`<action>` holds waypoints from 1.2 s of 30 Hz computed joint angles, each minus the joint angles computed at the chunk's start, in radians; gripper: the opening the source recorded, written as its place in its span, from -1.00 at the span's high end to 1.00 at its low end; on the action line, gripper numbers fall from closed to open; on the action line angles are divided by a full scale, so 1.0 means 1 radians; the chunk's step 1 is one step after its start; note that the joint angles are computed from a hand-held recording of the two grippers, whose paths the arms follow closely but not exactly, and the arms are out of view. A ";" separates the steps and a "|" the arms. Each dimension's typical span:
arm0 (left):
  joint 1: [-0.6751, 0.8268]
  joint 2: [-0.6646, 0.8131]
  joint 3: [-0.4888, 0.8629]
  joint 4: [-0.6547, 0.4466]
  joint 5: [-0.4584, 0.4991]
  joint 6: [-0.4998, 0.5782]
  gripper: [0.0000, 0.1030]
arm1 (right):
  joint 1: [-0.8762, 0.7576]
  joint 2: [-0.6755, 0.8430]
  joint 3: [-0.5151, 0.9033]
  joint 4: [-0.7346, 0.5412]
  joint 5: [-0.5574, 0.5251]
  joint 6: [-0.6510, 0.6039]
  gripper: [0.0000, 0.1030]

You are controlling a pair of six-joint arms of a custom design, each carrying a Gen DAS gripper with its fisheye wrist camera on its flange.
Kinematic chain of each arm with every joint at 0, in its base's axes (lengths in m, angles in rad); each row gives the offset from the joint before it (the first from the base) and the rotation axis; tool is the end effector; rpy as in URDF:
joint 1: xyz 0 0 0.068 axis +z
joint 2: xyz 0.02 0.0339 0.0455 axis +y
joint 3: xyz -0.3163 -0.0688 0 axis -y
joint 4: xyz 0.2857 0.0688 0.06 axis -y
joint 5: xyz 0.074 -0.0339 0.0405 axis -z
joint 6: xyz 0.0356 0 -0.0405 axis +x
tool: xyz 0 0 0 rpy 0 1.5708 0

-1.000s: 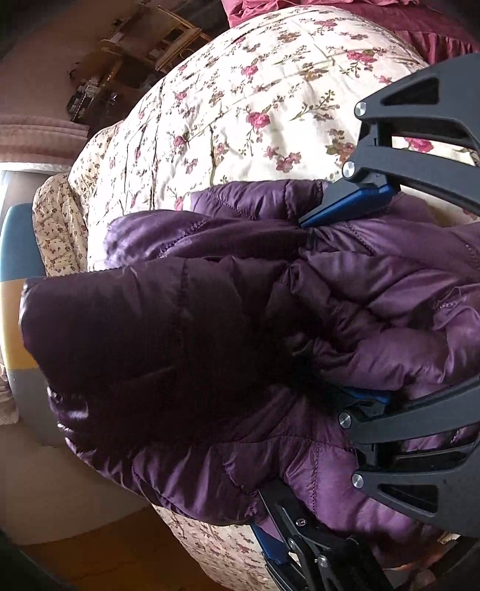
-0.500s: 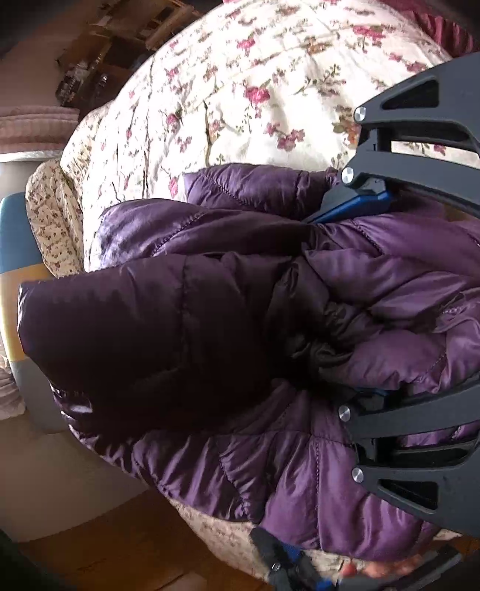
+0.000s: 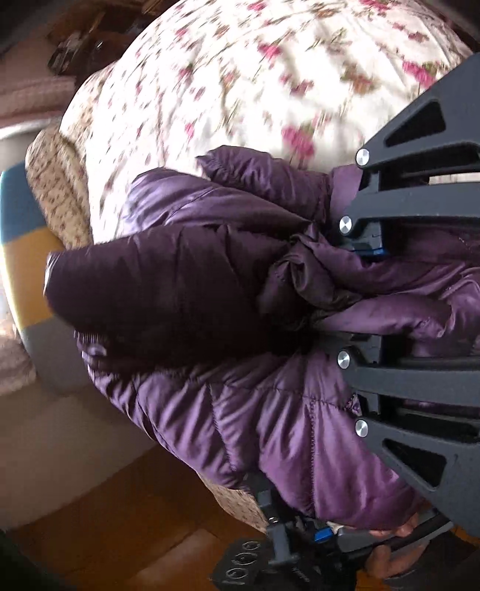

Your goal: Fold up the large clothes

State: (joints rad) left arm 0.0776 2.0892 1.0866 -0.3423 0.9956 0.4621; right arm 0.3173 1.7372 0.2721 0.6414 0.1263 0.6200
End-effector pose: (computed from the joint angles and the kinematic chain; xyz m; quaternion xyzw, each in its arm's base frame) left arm 0.4031 0.0014 0.0887 0.2196 0.8467 -0.4309 0.2219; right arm 0.2261 0.0695 0.0675 0.1629 0.9151 0.1121 0.3515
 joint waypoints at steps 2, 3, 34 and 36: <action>0.050 -0.014 0.012 -0.023 0.006 0.031 -0.30 | 0.038 0.024 0.049 -0.015 -0.004 -0.007 0.54; 0.089 -0.019 0.028 -0.046 0.008 0.051 -0.30 | 0.066 0.044 0.088 -0.026 -0.004 -0.015 0.55; 0.465 0.045 -0.002 0.188 -0.219 0.019 -0.44 | 0.426 0.412 0.663 -0.297 0.189 0.019 0.20; 0.475 0.021 -0.017 0.191 -0.219 0.014 -0.46 | 0.439 0.398 0.671 -0.328 0.214 0.035 0.15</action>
